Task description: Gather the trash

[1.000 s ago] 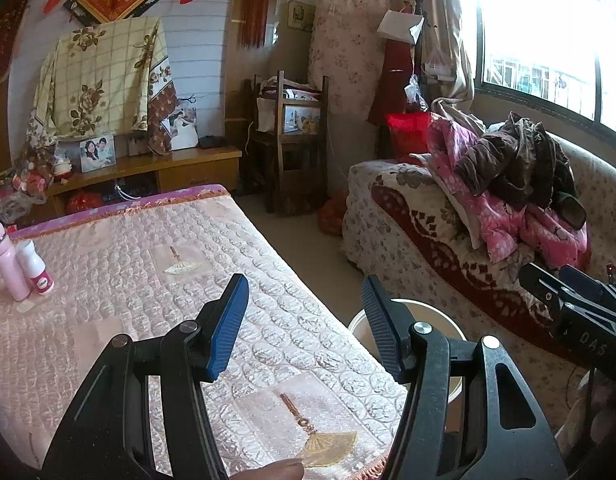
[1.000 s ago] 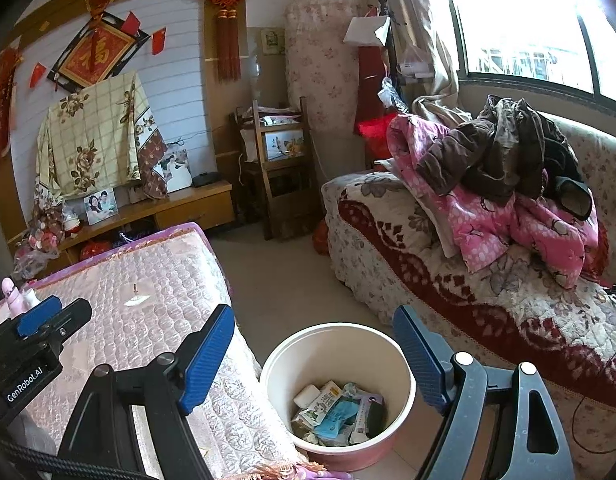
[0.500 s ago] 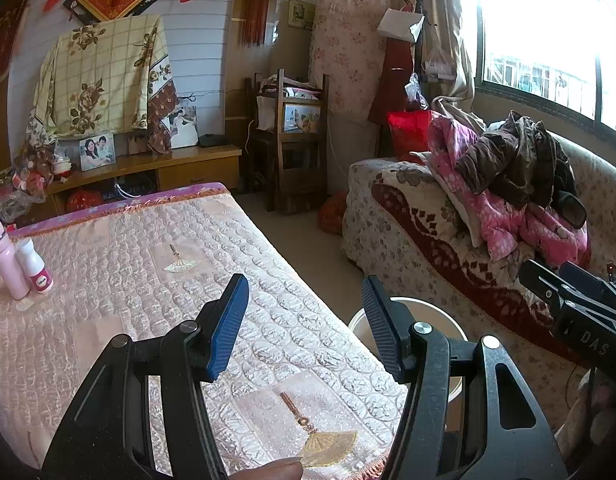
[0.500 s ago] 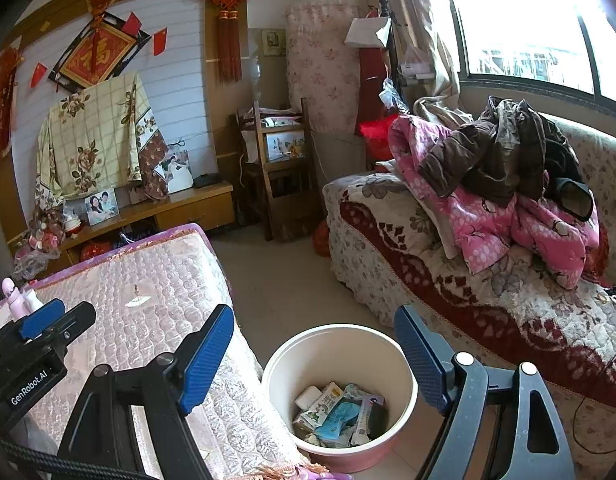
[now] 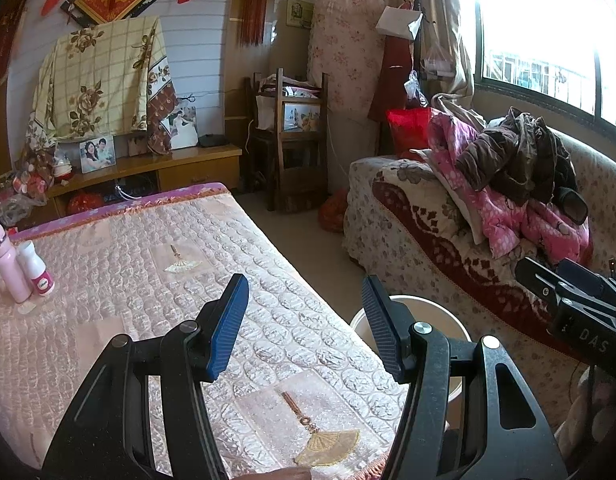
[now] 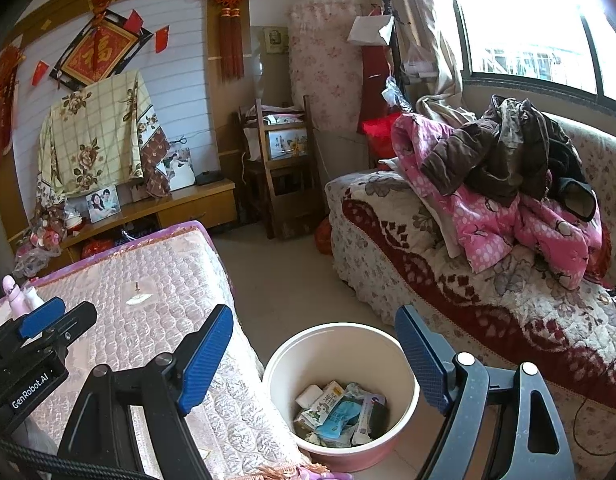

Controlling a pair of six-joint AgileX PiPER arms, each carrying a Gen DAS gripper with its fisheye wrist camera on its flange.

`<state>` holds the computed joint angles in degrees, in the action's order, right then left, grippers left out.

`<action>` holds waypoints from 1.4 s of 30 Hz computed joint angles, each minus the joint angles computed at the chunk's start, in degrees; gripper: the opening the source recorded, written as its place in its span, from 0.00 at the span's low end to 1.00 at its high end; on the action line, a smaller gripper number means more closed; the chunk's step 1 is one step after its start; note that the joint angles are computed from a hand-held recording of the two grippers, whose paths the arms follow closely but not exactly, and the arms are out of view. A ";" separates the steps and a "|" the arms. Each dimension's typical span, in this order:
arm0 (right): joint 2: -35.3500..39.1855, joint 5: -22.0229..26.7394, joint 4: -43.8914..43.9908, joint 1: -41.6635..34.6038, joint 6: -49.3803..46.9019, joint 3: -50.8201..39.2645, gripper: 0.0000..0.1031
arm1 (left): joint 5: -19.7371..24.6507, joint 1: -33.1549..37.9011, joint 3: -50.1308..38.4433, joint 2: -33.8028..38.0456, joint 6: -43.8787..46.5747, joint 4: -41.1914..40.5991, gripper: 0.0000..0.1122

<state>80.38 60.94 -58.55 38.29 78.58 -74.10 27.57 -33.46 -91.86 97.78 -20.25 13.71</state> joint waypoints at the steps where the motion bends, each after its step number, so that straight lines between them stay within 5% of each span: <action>1: 0.03 -0.18 0.06 -0.16 -0.01 0.11 0.79 | -0.03 0.03 -0.01 0.01 0.06 -0.03 0.51; 42: 0.20 -2.70 1.40 -1.99 -0.16 2.34 0.81 | -0.10 3.19 1.05 0.67 7.90 -7.75 0.51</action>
<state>80.58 58.24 -57.16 36.30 78.42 -71.76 27.46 -30.27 -90.80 98.45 -12.35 5.96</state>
